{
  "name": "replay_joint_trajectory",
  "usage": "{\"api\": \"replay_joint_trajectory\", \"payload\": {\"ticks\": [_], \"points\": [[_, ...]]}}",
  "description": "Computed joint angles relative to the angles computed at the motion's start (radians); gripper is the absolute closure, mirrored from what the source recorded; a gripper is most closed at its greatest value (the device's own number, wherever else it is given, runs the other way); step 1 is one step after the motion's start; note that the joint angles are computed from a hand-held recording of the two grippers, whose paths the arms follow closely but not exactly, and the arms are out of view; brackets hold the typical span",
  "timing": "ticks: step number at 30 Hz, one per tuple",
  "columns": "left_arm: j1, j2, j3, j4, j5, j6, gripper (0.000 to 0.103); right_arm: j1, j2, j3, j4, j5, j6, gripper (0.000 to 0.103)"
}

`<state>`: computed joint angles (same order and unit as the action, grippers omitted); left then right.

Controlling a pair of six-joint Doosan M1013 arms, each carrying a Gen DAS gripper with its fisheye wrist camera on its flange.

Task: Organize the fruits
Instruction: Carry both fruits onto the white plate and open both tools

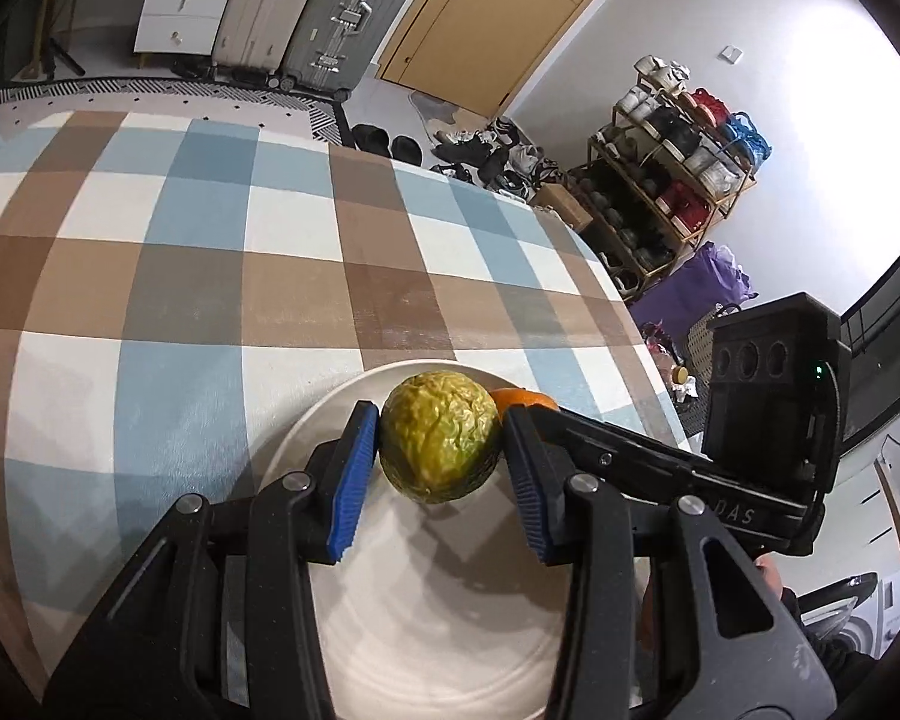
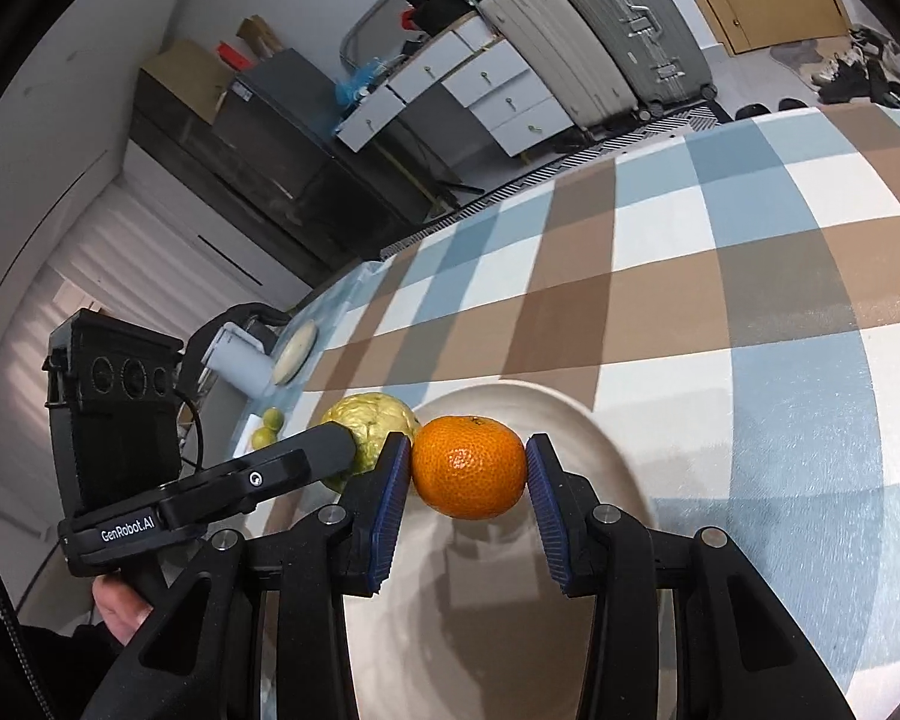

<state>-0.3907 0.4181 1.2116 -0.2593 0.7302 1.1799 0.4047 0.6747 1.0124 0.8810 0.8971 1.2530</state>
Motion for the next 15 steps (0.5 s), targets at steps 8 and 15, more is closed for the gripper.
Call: {"api": "replay_joint_trajectory", "payload": {"ticks": [8, 15], "points": [[0.003, 0.027, -0.023, -0.02, 0.027, 0.021, 0.063, 0.013, 0.015, -0.029, -0.1, -0.008, 0.046, 0.061], [-0.009, 0.018, -0.027, 0.036, 0.031, -0.019, 0.056, 0.014, -0.004, -0.005, -0.089, -0.048, 0.024, 0.048]]}}
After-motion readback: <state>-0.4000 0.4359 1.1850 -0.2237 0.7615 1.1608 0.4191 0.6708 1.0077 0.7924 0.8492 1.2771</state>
